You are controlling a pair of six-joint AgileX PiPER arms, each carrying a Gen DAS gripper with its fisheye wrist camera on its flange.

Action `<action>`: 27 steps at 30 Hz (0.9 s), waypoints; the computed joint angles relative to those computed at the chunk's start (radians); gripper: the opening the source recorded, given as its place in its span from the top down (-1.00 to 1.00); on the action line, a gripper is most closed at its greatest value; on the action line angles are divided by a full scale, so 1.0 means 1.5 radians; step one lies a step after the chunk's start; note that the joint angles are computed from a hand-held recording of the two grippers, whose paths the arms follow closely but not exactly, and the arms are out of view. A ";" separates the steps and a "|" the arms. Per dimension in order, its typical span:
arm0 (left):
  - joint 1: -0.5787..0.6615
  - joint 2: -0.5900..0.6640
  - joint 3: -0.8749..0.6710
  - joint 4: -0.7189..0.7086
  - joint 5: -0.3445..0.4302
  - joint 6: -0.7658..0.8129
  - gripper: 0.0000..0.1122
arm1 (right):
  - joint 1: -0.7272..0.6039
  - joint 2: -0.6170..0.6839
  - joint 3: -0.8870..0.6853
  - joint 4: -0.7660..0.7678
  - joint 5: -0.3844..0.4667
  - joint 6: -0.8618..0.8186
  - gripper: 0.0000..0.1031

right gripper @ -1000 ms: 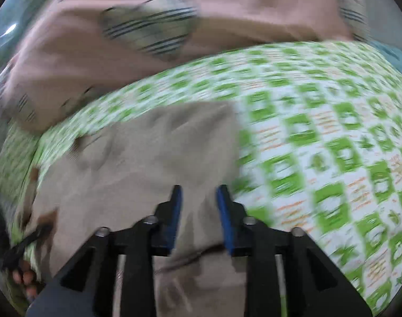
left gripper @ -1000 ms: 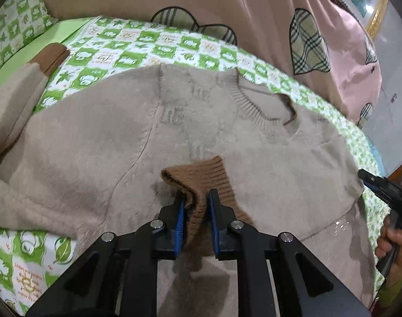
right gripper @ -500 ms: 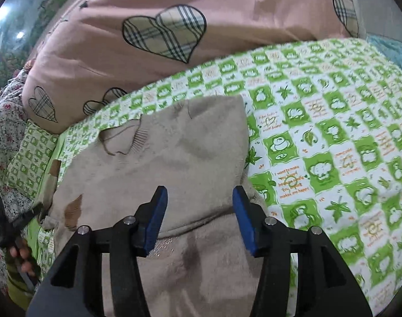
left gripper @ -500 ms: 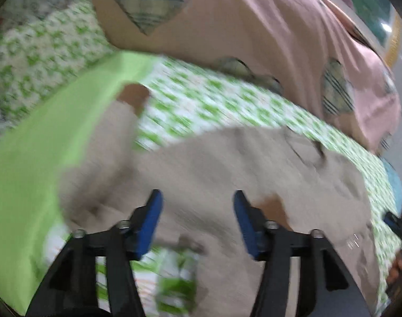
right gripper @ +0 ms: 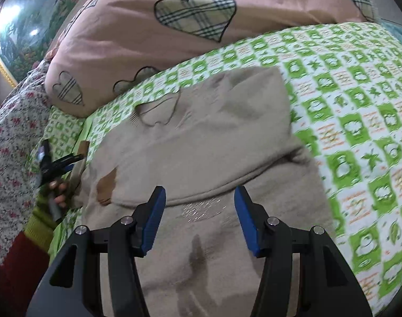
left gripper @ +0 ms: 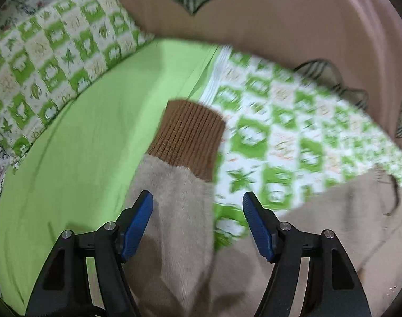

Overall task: Fold small clothes
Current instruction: 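Carry the sleeve across the sweater body with the left tool and release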

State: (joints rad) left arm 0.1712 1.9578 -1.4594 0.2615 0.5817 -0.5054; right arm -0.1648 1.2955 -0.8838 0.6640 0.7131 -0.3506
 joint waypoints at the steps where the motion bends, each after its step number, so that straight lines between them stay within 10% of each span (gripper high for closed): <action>1: 0.000 0.010 -0.005 0.010 0.002 -0.002 0.08 | 0.003 0.001 0.001 0.000 0.000 0.000 -0.07; 4: 0.010 -0.003 0.028 -0.018 -0.040 0.042 0.81 | 0.008 -0.002 0.008 -0.003 0.001 0.002 -0.07; 15: -0.088 -0.209 0.195 -0.205 -0.161 0.160 0.88 | 0.010 -0.021 0.030 0.021 -0.006 0.000 -0.07; 27: -0.421 -0.103 0.054 -0.145 -0.219 0.020 0.87 | -0.084 -0.071 0.078 0.058 0.024 -0.045 -0.08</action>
State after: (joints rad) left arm -0.4608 1.8032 -1.3783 0.0434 0.2531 -0.4752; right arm -0.2912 1.1892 -0.7664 0.7512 0.7495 -0.4182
